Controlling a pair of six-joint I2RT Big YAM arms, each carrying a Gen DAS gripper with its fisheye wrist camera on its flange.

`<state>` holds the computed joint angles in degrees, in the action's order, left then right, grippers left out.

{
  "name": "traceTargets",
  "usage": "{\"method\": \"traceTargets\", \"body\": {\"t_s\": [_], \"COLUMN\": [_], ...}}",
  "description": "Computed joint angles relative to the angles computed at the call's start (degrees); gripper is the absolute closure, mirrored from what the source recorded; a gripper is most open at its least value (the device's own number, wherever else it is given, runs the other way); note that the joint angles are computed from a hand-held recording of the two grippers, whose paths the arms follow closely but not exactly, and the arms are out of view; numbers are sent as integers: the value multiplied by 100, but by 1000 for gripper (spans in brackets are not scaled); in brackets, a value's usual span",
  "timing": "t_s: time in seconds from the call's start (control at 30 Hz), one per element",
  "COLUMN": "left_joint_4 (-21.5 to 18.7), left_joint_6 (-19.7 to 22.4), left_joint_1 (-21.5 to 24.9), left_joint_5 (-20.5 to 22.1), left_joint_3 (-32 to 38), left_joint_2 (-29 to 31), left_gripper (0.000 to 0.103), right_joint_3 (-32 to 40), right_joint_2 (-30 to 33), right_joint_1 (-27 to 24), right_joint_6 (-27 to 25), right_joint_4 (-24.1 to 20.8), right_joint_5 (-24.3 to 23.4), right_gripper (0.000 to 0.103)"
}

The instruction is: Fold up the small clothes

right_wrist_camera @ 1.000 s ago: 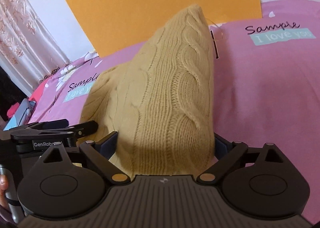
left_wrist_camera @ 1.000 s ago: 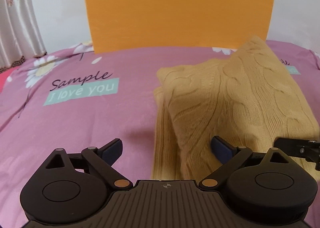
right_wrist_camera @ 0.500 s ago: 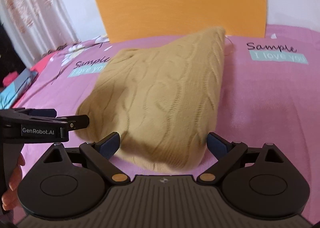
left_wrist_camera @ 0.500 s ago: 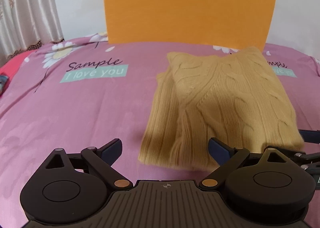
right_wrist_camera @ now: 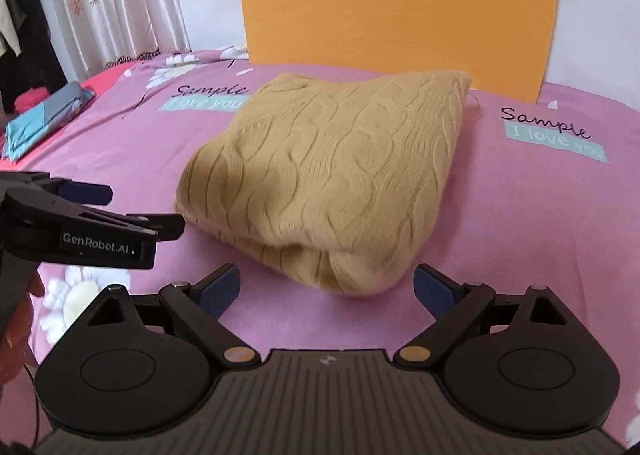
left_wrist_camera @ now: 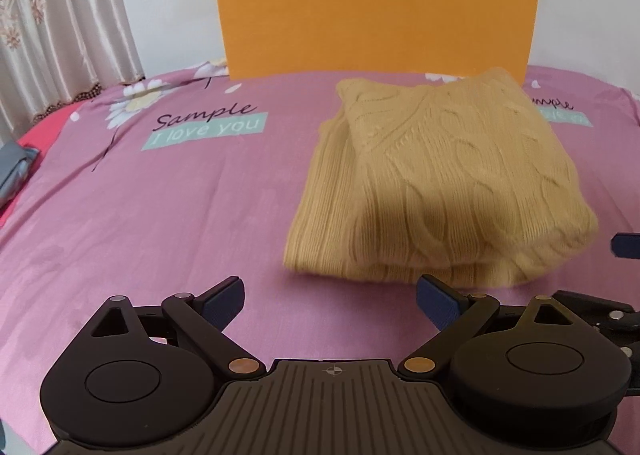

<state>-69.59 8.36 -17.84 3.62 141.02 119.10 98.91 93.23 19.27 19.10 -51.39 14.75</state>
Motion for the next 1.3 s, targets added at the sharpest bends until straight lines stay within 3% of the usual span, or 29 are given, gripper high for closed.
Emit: {"method": "traceTargets", "body": {"t_s": [0.63,1.3], "left_joint_4": [431,248], "left_joint_6": [-60,56], "left_joint_1": [2,-26], "left_joint_5": [-265,-279], "left_joint_3": [-1273,-1228], "left_joint_2": [-696,-644], "left_gripper": [0,0], "right_joint_3": [-529,-498], "right_joint_2": [-217,-195], "right_joint_1": [240,190], "right_joint_6": [-175,-180], "right_joint_4": [-96,-163], "right_joint_5": [399,598], "right_gripper": [8,8]}}
